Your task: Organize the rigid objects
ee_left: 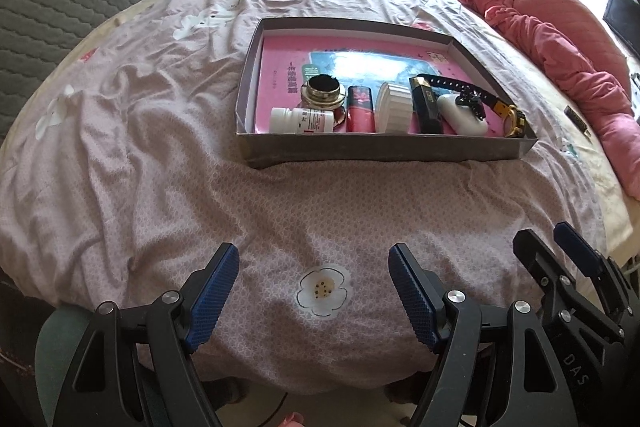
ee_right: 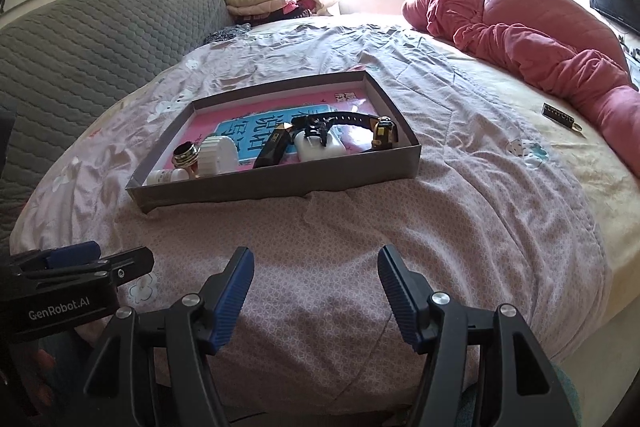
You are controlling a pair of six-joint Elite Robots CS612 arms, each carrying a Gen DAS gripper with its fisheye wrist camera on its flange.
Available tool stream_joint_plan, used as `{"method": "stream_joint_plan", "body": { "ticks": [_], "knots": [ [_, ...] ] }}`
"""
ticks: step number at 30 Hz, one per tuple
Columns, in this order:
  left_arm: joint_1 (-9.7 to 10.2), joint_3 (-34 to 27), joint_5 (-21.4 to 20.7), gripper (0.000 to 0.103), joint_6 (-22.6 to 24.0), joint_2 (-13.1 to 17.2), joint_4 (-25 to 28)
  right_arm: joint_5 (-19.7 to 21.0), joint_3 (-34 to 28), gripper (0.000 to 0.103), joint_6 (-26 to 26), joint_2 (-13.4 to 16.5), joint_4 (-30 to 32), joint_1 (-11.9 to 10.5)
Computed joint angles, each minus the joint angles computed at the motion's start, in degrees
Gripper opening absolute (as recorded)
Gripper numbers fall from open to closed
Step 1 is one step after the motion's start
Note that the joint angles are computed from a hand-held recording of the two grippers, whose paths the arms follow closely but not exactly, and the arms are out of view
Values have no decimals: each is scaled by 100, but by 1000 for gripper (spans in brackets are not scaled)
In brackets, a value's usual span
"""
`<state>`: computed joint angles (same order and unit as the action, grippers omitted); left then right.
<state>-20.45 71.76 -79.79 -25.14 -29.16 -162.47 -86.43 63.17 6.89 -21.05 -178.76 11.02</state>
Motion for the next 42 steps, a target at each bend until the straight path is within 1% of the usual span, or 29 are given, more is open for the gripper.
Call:
{"method": "stream_joint_plan", "body": {
  "ticks": [4, 7, 21, 42],
  "knots": [
    [3, -3, -1, 78, -2, 8, 3, -42, -34, 64, -59, 14, 93, 15],
    [15, -17, -58, 78, -19, 19, 26, -48, -34, 64, -76, 21, 47, 21],
    [19, -72, -32, 78, -49, 54, 128, -99, -104, 64, -223, 52, 174, 55],
    [2, -110, -16, 78, 47, 71, 215, -114, -120, 64, -192, 58, 214, 49]
  ]
}}
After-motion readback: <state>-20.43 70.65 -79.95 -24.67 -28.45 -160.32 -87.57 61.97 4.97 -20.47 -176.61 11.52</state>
